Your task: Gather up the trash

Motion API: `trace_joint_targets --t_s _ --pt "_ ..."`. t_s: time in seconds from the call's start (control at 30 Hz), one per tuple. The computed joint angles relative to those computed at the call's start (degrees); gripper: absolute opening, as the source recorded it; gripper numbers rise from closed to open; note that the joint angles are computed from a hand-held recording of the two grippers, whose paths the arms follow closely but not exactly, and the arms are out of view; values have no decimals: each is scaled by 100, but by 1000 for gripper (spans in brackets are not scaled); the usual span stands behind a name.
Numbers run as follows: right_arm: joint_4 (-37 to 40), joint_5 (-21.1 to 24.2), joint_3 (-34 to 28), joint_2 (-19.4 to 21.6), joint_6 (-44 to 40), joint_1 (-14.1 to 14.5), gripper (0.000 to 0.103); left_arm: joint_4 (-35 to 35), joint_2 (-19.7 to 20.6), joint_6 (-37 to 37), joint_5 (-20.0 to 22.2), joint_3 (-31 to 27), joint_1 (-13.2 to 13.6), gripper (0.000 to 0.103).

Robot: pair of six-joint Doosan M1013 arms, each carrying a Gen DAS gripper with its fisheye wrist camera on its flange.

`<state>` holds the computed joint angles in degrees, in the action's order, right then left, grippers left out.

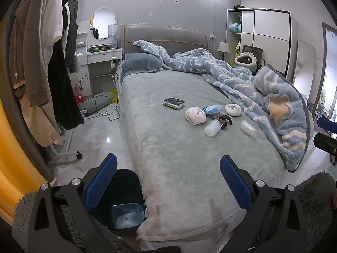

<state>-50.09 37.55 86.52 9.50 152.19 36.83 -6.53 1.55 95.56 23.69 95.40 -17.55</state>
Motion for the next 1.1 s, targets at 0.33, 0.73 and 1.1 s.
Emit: trace_joint_targets --t_s 0.33,0.73,1.1 --pt "17 55 -25 14 -44 15 100 84 14 -109 9 -18 -99 100" --pt "242 171 -13 10 -174 -56 100 -1037 59 959 144 -152 113 100" --pt "1203 -2 -231 294 -872 -558 100 -2433 423 2715 775 -605 233 99"
